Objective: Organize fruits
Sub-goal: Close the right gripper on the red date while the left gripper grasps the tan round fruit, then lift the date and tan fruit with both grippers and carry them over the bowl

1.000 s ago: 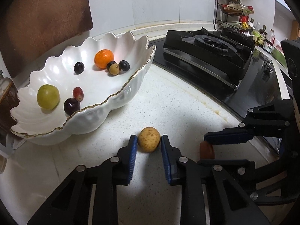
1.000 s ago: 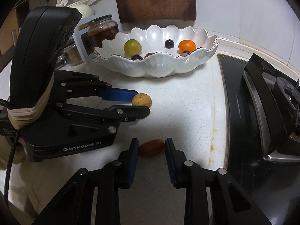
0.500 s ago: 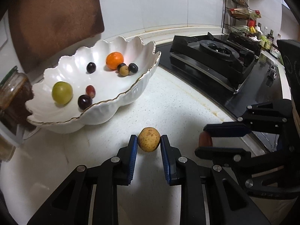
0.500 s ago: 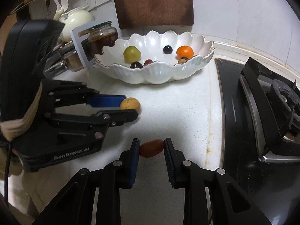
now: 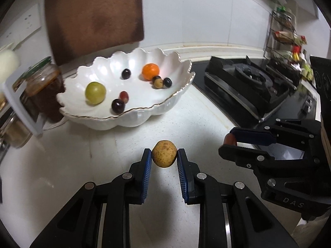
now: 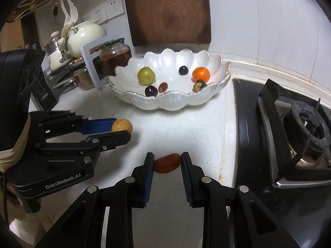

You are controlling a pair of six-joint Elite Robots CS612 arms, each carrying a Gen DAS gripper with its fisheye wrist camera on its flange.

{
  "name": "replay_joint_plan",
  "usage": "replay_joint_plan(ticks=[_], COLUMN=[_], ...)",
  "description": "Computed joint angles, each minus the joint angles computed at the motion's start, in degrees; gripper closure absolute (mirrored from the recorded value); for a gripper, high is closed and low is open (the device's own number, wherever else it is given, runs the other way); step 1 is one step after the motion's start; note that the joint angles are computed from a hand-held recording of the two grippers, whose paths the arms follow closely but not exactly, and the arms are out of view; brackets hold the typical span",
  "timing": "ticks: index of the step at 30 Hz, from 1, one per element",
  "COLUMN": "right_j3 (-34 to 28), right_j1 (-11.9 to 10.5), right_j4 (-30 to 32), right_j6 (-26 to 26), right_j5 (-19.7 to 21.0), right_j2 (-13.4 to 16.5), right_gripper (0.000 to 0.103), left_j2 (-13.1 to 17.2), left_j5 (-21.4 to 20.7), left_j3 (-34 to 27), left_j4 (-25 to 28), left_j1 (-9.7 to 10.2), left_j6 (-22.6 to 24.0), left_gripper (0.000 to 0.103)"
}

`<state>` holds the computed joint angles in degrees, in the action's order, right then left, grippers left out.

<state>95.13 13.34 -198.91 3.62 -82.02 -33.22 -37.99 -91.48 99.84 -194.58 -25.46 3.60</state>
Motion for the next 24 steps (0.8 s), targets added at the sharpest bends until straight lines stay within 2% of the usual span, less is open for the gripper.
replay_joint_plan(ticks=[9, 24], right_j3=[0.8, 2.1], right_j1=[-0.1, -0.5], right_j4=[-2.7, -8.6], right_j6=[-0.6, -2.7], right_j5=[0.9, 1.8], right_j2=[-1.1, -2.9], right_gripper=[0.075, 0.075], left_j2=[-1.9, -5.1], left_j5=[3.4, 10.2], left_j3=[2.9, 6.8], left_j4=[-3.6, -9.1], left_j1=[-0.55, -1.61], left_j6=[-7.9, -13.9], left_gripper=[0.077, 0.077])
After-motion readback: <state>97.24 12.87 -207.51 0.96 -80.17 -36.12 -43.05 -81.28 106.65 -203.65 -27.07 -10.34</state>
